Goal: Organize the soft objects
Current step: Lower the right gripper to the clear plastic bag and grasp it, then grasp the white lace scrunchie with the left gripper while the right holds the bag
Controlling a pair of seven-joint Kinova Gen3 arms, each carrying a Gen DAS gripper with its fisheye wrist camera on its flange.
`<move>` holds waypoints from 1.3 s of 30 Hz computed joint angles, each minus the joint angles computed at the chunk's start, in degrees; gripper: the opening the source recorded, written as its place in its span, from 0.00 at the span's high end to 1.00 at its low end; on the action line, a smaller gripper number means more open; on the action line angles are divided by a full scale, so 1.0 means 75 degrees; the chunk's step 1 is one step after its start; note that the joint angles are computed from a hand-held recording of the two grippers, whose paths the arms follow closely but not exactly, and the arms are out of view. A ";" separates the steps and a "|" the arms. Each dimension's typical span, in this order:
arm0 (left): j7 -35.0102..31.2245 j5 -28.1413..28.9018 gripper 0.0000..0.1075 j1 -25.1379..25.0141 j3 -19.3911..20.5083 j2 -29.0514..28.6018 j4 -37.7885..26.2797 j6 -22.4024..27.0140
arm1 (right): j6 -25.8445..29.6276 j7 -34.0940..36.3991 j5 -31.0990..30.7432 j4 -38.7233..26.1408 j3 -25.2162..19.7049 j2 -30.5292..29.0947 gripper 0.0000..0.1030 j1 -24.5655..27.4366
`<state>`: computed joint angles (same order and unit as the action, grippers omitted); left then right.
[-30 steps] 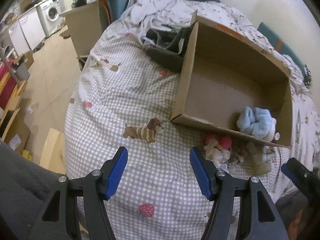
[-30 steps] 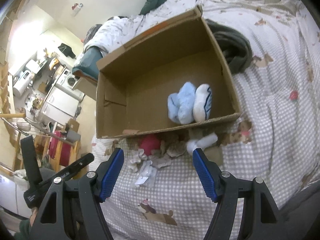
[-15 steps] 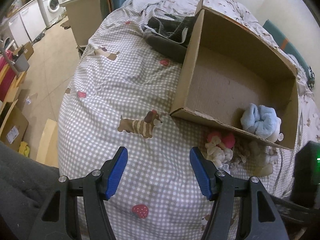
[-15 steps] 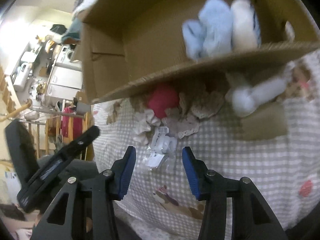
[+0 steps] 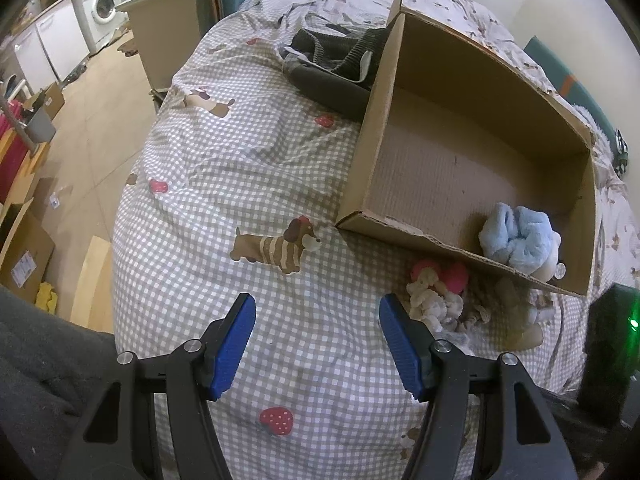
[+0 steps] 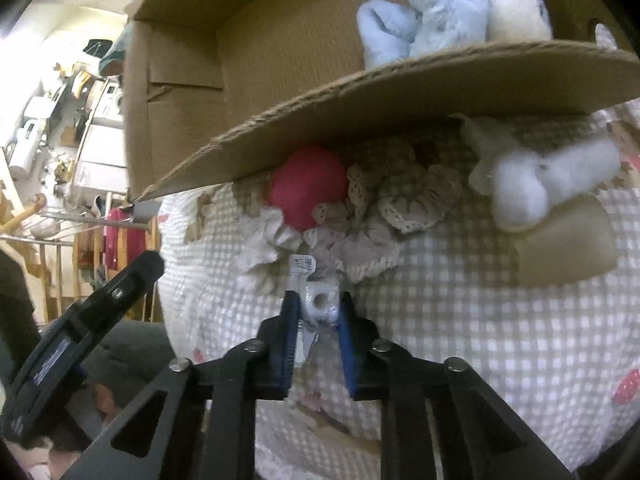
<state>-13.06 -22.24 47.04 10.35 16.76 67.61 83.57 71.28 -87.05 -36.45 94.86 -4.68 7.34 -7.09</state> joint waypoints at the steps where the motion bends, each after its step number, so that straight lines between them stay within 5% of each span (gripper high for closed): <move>1: 0.0007 0.0016 0.43 -0.0009 -0.0002 -0.0016 0.0020 -0.0009 | 0.0121 0.0006 0.0127 -0.0101 -0.0012 -0.0037 0.84 -0.0027; 6: -0.0046 0.0141 0.43 -0.0085 0.0032 -0.0051 0.0109 -0.0073 | 0.0655 0.0176 0.0559 -0.0583 0.0049 -0.0406 0.85 -0.0041; 11: -0.0391 0.0267 0.43 -0.0103 0.0078 0.0105 -0.0015 -0.0128 | 0.0248 0.0217 0.1240 -0.0604 0.0187 -0.1029 0.85 -0.0079; 31: -0.2592 0.1676 0.44 -0.0462 -0.0030 0.0976 -0.0489 -0.1024 | -0.0215 0.0261 0.0564 -0.0216 0.0445 -0.0875 0.85 0.0210; 36: -0.2822 0.2087 0.66 -0.0813 -0.0093 0.0909 -0.0089 -0.1815 | -0.0274 0.0228 0.0592 -0.0196 0.0446 -0.0916 0.85 0.0241; 38: -0.2960 0.2293 0.85 -0.0928 -0.0051 0.0834 0.0061 -0.2068 | -0.0270 0.0221 0.0586 -0.0179 0.0464 -0.0931 0.85 0.0266; 39: -0.3031 0.2323 0.85 -0.0943 -0.0042 0.0839 0.0043 -0.2080 | -0.0269 0.0221 0.0581 -0.0174 0.0475 -0.0937 0.85 0.0280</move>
<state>-35.79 -4.82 39.96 10.04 23.05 67.93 67.97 69.26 -85.39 -32.09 93.56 -1.12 0.31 -4.98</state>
